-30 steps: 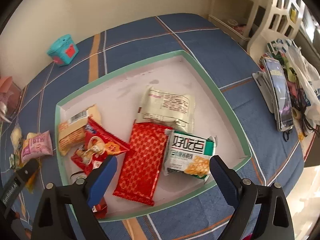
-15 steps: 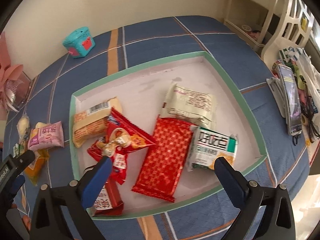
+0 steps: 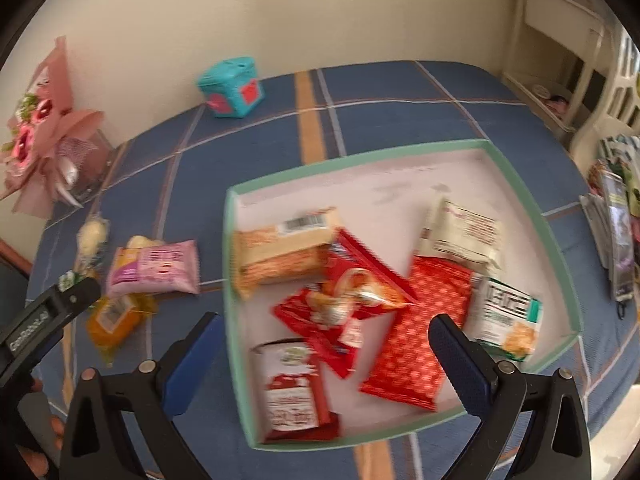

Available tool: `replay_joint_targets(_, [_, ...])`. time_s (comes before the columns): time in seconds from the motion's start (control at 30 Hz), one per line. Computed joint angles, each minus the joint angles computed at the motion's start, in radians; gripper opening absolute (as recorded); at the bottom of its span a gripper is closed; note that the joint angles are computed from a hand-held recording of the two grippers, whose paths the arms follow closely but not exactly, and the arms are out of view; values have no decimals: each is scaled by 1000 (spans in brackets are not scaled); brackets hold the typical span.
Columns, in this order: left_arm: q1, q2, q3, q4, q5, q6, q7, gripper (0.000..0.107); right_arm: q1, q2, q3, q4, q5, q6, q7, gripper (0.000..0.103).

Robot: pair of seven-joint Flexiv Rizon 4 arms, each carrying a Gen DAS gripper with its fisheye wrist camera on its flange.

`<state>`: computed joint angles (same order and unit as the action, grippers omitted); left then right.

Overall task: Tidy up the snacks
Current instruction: 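Withdraw both open tools from the tray toward the remaining snacks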

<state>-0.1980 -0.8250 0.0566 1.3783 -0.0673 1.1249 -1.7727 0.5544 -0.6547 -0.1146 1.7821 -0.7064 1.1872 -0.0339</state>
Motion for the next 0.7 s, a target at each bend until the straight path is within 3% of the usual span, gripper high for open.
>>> replay_joint_targets(0.4, [39, 11, 14, 37, -21, 47, -29, 100, 26, -75, 22, -133, 6, 11, -100, 103])
replay_joint_targets(0.7, [79, 8, 17, 43, -28, 43, -13, 100, 22, -173, 73, -250, 123, 91, -269, 103])
